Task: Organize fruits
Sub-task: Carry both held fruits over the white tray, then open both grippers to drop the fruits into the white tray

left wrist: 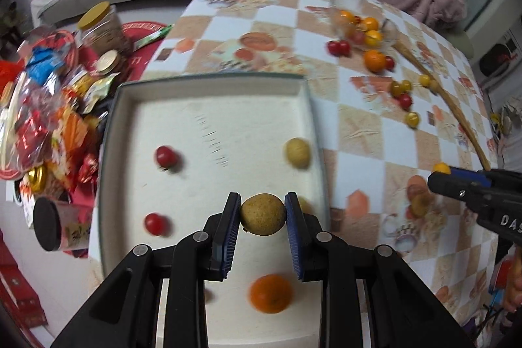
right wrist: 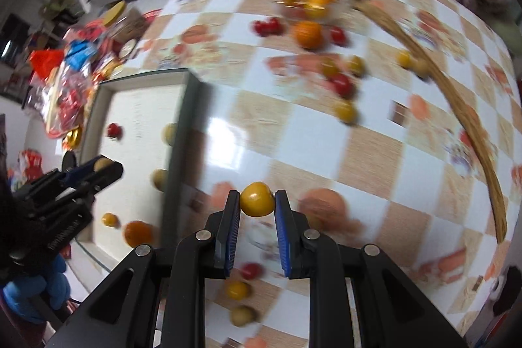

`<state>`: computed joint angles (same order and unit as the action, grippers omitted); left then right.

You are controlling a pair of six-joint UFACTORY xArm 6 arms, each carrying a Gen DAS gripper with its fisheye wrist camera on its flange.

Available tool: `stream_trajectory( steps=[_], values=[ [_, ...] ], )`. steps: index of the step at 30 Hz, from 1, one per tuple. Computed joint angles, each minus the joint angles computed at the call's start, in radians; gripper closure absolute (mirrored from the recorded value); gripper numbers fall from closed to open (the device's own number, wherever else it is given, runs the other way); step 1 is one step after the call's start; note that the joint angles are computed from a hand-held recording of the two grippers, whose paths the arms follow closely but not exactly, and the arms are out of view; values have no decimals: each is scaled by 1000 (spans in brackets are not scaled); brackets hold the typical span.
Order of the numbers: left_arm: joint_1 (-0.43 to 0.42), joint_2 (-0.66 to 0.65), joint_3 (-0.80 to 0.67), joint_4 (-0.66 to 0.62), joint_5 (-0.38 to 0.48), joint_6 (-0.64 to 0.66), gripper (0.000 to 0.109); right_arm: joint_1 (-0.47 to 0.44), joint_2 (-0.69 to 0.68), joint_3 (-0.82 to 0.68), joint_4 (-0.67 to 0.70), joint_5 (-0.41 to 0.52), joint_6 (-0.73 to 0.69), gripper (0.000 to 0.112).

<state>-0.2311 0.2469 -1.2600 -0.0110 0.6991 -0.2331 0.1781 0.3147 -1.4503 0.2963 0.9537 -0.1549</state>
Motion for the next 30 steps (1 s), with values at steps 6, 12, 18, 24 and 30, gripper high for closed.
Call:
stream_trajectory(
  steps=[6, 12, 18, 24, 30],
  values=[
    [46, -5, 58, 1, -19, 2, 79, 82, 117, -160, 11, 42, 12, 89],
    [61, 1, 86, 25, -52, 4, 79, 139, 269, -361, -2, 101, 28, 89],
    [60, 17, 86, 46, -64, 17, 79, 174, 422, -570, -23, 168, 52, 89],
    [51, 17, 98, 72, -63, 20, 79, 193, 553, -746, -62, 241, 78, 89],
    [51, 20, 98, 84, -34, 11, 71, 206, 605, -813, -95, 285, 74, 86]
  ],
)
